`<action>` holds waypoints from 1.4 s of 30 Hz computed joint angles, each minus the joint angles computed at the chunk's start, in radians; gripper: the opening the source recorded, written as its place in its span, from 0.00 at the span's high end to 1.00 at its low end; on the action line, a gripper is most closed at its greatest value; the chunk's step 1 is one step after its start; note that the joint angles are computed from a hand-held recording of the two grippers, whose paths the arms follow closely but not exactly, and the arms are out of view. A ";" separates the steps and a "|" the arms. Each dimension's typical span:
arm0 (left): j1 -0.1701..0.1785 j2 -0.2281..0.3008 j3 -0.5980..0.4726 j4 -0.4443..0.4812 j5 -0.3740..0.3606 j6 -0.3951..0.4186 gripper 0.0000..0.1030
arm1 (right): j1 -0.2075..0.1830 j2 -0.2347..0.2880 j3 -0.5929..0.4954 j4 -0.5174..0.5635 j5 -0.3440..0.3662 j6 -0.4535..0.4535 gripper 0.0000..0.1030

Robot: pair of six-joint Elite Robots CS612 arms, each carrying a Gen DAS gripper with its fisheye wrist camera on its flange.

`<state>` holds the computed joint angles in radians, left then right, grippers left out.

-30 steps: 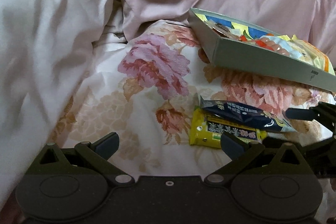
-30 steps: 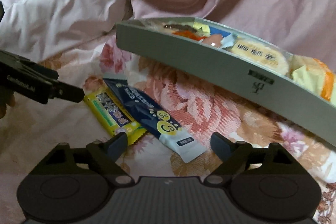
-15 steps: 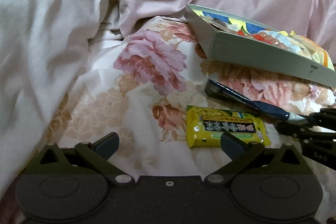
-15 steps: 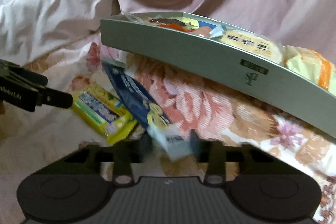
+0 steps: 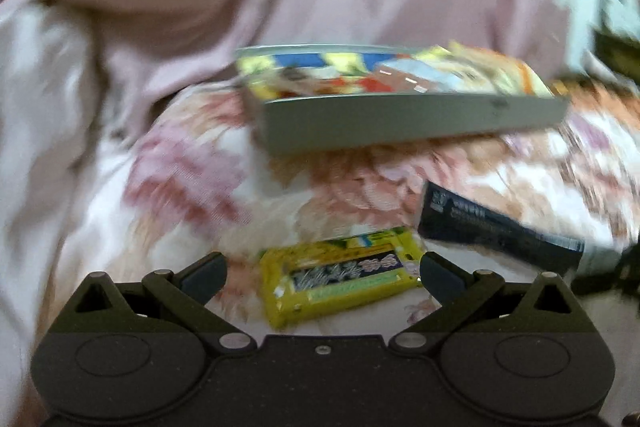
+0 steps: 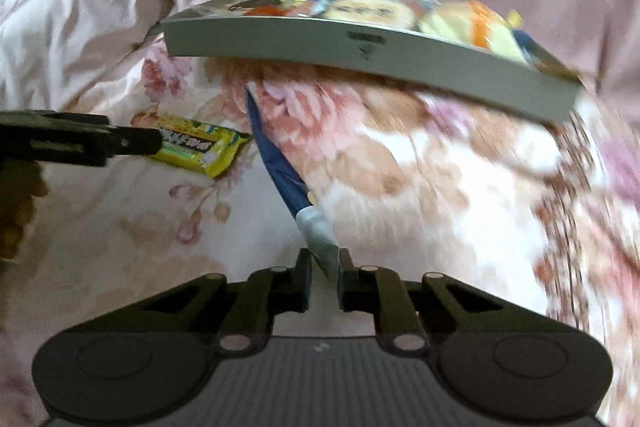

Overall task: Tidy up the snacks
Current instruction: 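Grasp the yellow-green bar with the left gripper while the right grasps the dark blue bar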

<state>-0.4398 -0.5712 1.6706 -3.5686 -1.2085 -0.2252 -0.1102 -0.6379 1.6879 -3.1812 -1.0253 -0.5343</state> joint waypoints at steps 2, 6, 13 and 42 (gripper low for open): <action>0.013 0.003 -0.019 0.033 -0.048 0.133 0.01 | -0.015 -0.006 0.008 0.014 0.028 0.022 0.86; 0.047 0.004 -0.052 0.098 -0.187 0.328 0.01 | -0.020 0.008 -0.010 0.010 0.039 0.047 0.84; 0.093 0.007 -0.117 0.261 -0.357 0.544 0.01 | -0.008 0.055 -0.060 -0.037 0.102 0.001 0.61; -0.003 -0.042 -0.131 0.575 -0.157 -0.037 0.34 | -0.010 0.072 -0.096 -0.004 0.181 0.036 0.75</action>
<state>-0.4424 -0.6134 1.5392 -2.9940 -1.3650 -0.2627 -0.1206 -0.5655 1.5916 -3.1855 -0.8439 -0.4988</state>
